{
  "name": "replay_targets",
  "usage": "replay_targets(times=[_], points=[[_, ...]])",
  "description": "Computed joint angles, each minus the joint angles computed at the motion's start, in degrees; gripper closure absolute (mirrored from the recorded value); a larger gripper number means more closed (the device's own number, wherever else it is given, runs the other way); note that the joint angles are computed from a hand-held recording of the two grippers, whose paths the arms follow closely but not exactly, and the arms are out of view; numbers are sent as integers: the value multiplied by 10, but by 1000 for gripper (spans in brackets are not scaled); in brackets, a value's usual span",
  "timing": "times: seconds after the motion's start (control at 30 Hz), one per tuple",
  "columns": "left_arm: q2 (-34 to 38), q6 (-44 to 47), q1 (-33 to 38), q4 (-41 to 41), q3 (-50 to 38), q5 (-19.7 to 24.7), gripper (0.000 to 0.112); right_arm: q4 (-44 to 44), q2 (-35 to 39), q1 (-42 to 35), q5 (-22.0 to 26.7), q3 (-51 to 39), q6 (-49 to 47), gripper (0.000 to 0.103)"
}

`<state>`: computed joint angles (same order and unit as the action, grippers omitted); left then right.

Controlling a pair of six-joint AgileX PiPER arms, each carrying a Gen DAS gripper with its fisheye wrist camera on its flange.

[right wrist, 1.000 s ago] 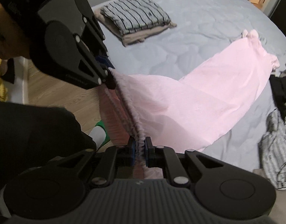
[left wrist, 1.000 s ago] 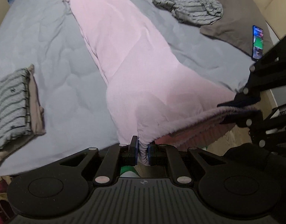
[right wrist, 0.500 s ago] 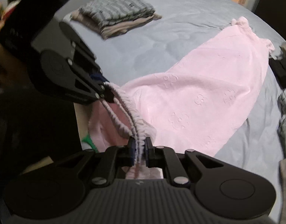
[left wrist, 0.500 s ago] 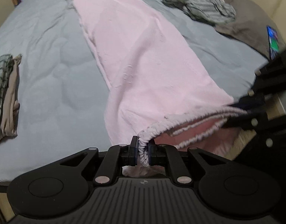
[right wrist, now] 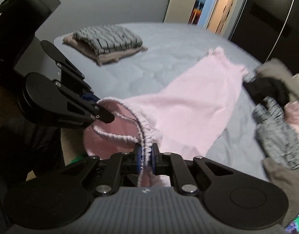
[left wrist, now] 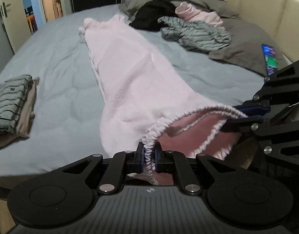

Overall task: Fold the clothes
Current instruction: 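Lower the sleepsuit with both grippers, laying it lengthwise on the bed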

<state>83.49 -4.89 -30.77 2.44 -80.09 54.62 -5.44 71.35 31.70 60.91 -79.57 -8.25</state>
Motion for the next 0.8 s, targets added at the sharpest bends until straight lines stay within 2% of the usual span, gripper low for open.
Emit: replay_targets(times=[0.13,0.3,0.4,0.57,0.8], points=[[-15,2,-6,1,-36,40,105,-48,-31,38,25,-14,42,92],[-6,-52,-70,98,-89,64,105,-124,-50,82,23,-6,102,92],[-10,-73,-84,108,-100,72,105,-160,-48,104,40,-27,94,92],[-4,-71,-73,79,-117,82,105,-155,-45,89,43,-59,69,91],[-27,-60,-66,69,-87,87,105,-140,-62,83,15,-22,62,91]])
